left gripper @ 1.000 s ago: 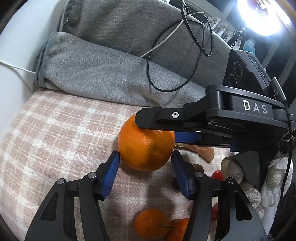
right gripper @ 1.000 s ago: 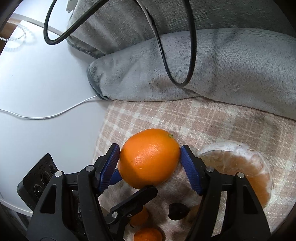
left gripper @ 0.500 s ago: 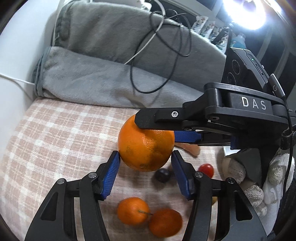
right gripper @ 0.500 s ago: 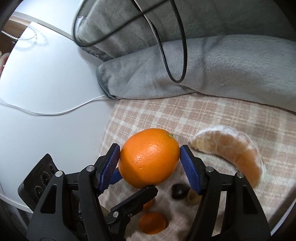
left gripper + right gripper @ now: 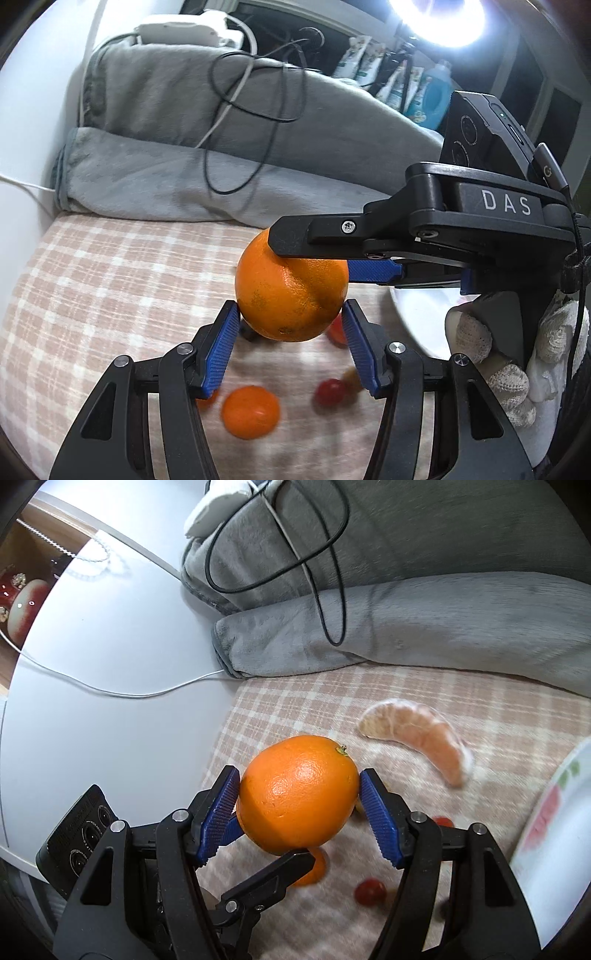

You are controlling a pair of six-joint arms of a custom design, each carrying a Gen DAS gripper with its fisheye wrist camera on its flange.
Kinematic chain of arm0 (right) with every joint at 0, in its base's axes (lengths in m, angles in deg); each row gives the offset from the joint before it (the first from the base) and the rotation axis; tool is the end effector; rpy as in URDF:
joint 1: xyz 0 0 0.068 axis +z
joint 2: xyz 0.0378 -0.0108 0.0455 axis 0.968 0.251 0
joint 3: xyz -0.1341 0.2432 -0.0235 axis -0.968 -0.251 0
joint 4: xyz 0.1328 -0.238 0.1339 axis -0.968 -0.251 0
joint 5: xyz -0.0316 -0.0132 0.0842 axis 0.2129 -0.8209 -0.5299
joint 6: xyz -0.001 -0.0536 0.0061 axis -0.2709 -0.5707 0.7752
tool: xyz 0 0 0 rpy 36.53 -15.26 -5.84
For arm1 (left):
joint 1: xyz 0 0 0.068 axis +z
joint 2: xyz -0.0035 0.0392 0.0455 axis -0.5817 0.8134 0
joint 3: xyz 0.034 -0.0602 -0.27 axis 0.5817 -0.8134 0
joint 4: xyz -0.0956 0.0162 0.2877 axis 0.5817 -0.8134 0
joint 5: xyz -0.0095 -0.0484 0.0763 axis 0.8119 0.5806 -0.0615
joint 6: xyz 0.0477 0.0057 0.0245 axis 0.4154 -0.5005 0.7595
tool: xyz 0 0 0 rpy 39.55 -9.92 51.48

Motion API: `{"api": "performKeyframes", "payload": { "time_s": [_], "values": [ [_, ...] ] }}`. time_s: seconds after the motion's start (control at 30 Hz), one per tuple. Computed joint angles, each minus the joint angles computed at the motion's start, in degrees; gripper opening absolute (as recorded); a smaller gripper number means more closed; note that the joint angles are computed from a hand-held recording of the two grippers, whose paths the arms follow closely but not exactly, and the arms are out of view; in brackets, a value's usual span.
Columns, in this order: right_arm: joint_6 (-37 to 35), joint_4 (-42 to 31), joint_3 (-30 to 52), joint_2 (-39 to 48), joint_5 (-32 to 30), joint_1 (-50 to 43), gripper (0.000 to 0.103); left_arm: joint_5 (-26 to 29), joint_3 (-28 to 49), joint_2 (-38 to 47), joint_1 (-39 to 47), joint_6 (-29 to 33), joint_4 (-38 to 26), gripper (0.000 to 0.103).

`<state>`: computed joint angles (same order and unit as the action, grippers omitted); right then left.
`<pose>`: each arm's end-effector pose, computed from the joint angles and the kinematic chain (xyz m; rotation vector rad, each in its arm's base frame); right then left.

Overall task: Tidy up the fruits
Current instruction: 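Lift the large orange with the right gripper and lower it onto the plate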

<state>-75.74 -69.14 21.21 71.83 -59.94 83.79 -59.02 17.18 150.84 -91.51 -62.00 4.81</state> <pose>0.2276 0.0545 0.1524 -0.2664 2.5825 0.9155 0.1381 -0.1839 0.1311 0.1308 2.3141 -0.5150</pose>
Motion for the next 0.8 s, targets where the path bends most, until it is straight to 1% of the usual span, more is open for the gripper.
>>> {"api": "performKeyframes", "payload": {
  "time_s": [0.03, 0.07, 0.1, 0.17, 0.27, 0.47, 0.53, 0.6, 0.8],
  "values": [
    [-0.9, -1.3, -0.4, -1.4, -0.3, -1.0, 0.070, -0.6, 0.5, 0.5, -1.1, -0.3, 0.1, 0.057],
    [-1.8, -2.6, -0.8, -2.8, -0.6, -2.2, 0.070, -0.3, 1.1, -1.3, -1.1, 0.0, -2.0, 0.057],
    [-2.7, -3.9, -1.3, -4.2, -0.9, -3.4, 0.070, -0.8, 1.5, -1.3, -1.9, -0.2, -2.3, 0.057],
    [-4.8, -6.5, -1.9, -6.5, -1.8, -6.0, 0.070, -1.5, 2.2, 0.2, -3.7, -0.4, -1.4, 0.057],
    [-9.0, -10.8, -3.0, -9.8, -3.1, -10.9, 0.070, -2.9, 3.2, 0.5, -6.9, -1.6, -2.3, 0.057],
    [-19.7, -20.8, -3.9, -14.2, -5.9, -22.4, 0.070, -3.4, 5.8, 5.1, -11.0, -2.1, -0.4, 0.057],
    [-21.8, -22.3, -4.1, -14.4, -6.3, -24.9, 0.070, -4.2, 6.7, 6.0, -13.1, -2.7, -0.2, 0.057],
    [-25.8, -25.1, -3.8, -14.0, -7.2, -29.2, 0.070, -4.4, 7.6, 7.6, -14.3, -2.8, 0.5, 0.057],
    [-33.7, -30.0, -3.3, -12.3, -7.8, -37.8, 0.070, -2.5, 10.4, 13.7, -15.2, -2.0, 3.9, 0.057]
  ]
}}
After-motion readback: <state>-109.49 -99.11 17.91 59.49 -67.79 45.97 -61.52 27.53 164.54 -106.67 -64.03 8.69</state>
